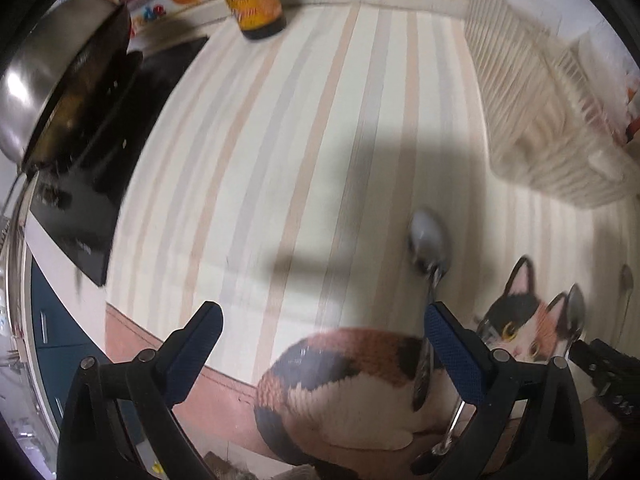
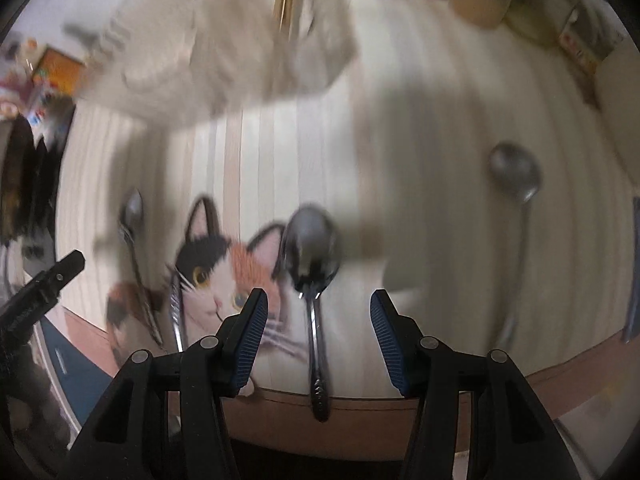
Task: Organize utensils
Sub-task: 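Grasp a steel spoon by its handle with the right tool while the left tool moves toward the cat holder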
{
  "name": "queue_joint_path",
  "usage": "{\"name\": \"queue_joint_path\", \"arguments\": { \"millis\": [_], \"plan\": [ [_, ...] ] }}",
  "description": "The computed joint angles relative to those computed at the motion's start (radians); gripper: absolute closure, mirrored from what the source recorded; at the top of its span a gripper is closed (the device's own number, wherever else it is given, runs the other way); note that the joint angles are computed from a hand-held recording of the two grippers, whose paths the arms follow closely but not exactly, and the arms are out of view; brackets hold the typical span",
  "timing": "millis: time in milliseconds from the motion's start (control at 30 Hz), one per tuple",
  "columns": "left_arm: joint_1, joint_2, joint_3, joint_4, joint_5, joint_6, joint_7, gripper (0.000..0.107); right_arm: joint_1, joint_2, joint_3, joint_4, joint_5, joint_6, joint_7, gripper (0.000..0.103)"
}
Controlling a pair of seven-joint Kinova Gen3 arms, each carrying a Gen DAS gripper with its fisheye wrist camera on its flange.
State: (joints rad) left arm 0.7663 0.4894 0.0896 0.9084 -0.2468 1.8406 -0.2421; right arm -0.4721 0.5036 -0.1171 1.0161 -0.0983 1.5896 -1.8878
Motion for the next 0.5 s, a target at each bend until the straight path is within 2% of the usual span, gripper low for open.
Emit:
{"name": "queue_joint_path", "arguments": {
  "millis": [67, 133, 200, 233, 367, 433, 500],
  "plan": [
    [-0.001, 0.003, 0.005, 0.009, 0.011, -0.003, -0.002, 0.005, -0.030, 0.002, 0.005, 0.017, 0.038, -0.009, -0.006, 0.048],
    [0.000, 0.005, 0.010, 0.014, 0.019, -0.013, -0.010, 0.005, -0.078, -0.009, 0.011, 0.031, 0.111, -0.020, -0.005, 0.063],
    [-0.004, 0.010, 0.015, 0.015, 0.030, -0.036, -0.023, 0.005, -0.101, -0.012, 0.024, 0.034, 0.153, -0.015, -0.009, 0.093],
    [-0.009, 0.009, 0.016, 0.021, 0.041, -0.057, -0.025, 0.005, -0.085, -0.014, 0.022, 0.040, 0.149, -0.020, -0.013, 0.096],
    [-0.035, 0.015, 0.025, 0.051, 0.086, -0.170, -0.043, 0.010, -0.046, -0.003, 0.035, 0.024, 0.147, -0.005, -0.016, 0.097],
    [-0.042, 0.041, 0.024, 0.028, 0.093, -0.182, -0.064, 0.018, -0.032, 0.006, 0.040, 0.011, 0.149, 0.009, -0.016, 0.097],
    [-0.046, 0.065, 0.022, 0.002, 0.100, -0.183, -0.086, 0.037, -0.021, 0.014, 0.036, -0.002, 0.141, 0.022, -0.005, 0.096]
  ]
}}
